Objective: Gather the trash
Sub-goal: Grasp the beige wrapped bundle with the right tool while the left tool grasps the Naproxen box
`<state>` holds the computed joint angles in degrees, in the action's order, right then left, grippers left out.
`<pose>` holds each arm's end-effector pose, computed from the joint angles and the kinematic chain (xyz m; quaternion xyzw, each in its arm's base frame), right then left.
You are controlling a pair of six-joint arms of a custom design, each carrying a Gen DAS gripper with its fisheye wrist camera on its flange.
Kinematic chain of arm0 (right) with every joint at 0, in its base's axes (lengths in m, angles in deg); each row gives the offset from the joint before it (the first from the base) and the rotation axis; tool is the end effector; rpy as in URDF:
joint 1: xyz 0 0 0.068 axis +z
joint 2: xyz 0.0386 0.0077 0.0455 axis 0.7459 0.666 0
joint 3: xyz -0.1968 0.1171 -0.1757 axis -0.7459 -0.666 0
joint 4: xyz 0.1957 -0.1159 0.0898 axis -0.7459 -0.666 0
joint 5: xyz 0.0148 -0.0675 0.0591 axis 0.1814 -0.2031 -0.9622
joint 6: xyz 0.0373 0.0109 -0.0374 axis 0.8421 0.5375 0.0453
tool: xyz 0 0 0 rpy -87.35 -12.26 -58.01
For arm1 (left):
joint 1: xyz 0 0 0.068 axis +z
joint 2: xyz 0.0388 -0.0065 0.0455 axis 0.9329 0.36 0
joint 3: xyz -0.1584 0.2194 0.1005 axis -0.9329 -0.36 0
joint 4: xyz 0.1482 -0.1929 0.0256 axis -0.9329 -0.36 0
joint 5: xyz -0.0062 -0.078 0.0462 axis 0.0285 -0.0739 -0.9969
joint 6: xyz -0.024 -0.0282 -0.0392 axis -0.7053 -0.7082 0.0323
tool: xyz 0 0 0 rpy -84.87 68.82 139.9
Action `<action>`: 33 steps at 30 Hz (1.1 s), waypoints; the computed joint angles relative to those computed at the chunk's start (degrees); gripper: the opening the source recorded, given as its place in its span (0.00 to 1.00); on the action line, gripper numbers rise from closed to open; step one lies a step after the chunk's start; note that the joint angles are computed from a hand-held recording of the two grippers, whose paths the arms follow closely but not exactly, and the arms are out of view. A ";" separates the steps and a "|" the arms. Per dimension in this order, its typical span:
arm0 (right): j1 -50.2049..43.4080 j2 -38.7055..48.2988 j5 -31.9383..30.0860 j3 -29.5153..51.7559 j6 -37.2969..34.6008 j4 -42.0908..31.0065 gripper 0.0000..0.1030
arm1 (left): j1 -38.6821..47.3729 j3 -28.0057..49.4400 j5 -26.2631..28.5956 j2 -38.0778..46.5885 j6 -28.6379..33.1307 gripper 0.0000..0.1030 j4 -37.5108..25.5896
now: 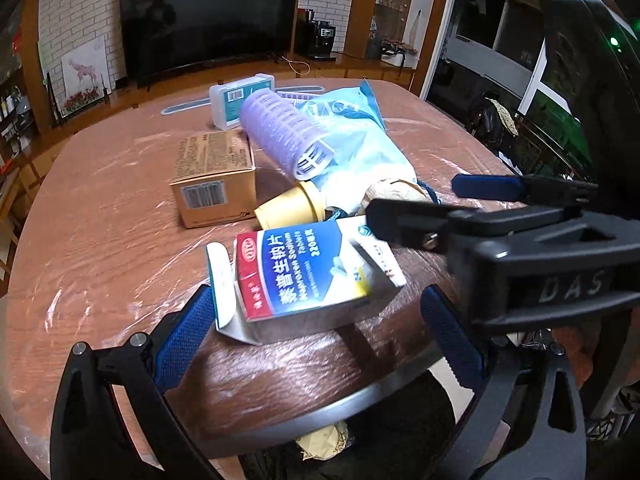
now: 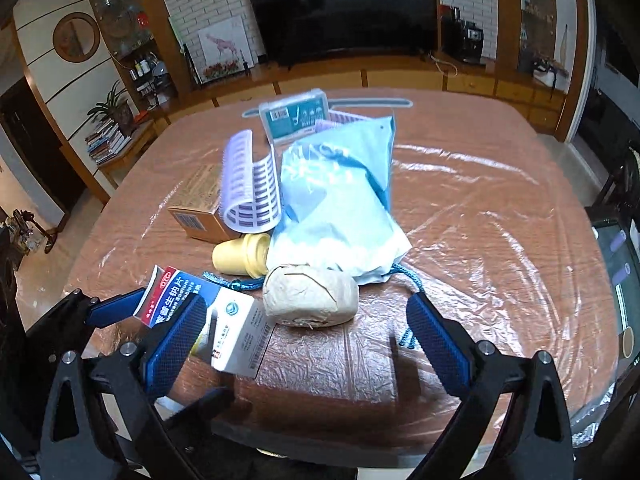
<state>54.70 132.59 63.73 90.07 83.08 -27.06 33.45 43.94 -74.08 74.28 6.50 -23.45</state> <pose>0.3195 0.0465 0.2256 -0.1274 0.9328 0.1457 0.3041 0.2730 -0.1881 0.2141 0.1112 0.9287 -0.0988 0.3395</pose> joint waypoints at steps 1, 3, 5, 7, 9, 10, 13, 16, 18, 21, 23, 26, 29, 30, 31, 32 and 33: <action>-0.05 0.94 -0.25 0.65 0.09 -0.39 0.92 | -0.02 0.65 -0.08 0.57 -0.25 0.99 -0.26; -0.09 2.11 -0.36 1.46 0.26 -0.77 0.91 | 0.12 1.45 -0.06 1.55 -0.70 0.99 -0.65; -0.62 3.00 -1.39 2.14 0.20 -1.34 0.88 | 0.91 1.80 1.40 2.23 -0.94 0.96 -0.26; -1.19 4.22 -3.13 3.18 0.76 -2.16 0.85 | 1.91 1.78 2.98 2.37 -1.40 0.87 0.04; -1.56 4.59 -4.14 3.20 1.41 -2.05 0.85 | 3.26 0.97 5.08 1.88 -2.04 0.85 1.15; -2.01 4.98 -4.76 3.32 1.26 -1.97 0.85 | 4.07 0.23 5.90 1.29 -2.29 0.84 1.53; -1.83 4.95 -4.36 2.95 0.94 -1.40 0.85 | 5.16 -0.88 5.70 0.00 -1.89 0.84 1.25; -1.22 5.39 -3.34 2.86 0.68 -1.14 0.85 | 7.07 -2.09 5.36 -1.28 -1.30 0.84 0.69; -0.96 5.57 -3.21 2.45 0.90 -0.77 0.85 | 8.27 -2.70 5.87 -1.83 -1.02 0.85 0.64; -0.40 6.02 -2.52 2.40 0.70 -0.35 0.85 | 9.02 -2.74 5.93 -1.64 0.36 0.89 0.61; 0.00 5.97 -1.49 2.45 -0.03 -0.16 0.85 | 8.57 -2.40 4.74 -1.18 0.93 0.89 0.35; 0.83 5.31 -1.23 1.62 -0.48 0.75 0.85 | 8.71 -1.96 5.09 -0.36 0.81 0.89 0.46; 1.21 4.75 -0.68 0.87 -0.42 1.51 0.75 | 9.28 -1.68 6.38 0.03 0.54 0.89 0.37; 1.24 4.69 -0.65 0.73 -0.22 1.44 0.72 | 9.40 -1.63 6.48 0.03 0.57 0.89 0.37; 1.08 4.71 -1.16 0.68 -0.09 1.18 0.71 | 9.41 -1.53 6.27 -0.02 0.54 0.89 0.25; 0.89 4.78 -1.49 0.69 -0.08 1.00 0.71 | 9.43 -1.19 6.18 0.11 0.55 0.89 -0.14; 0.80 4.81 -1.70 0.54 0.01 0.98 0.68 | 9.61 -0.68 6.44 0.44 0.71 0.89 -0.45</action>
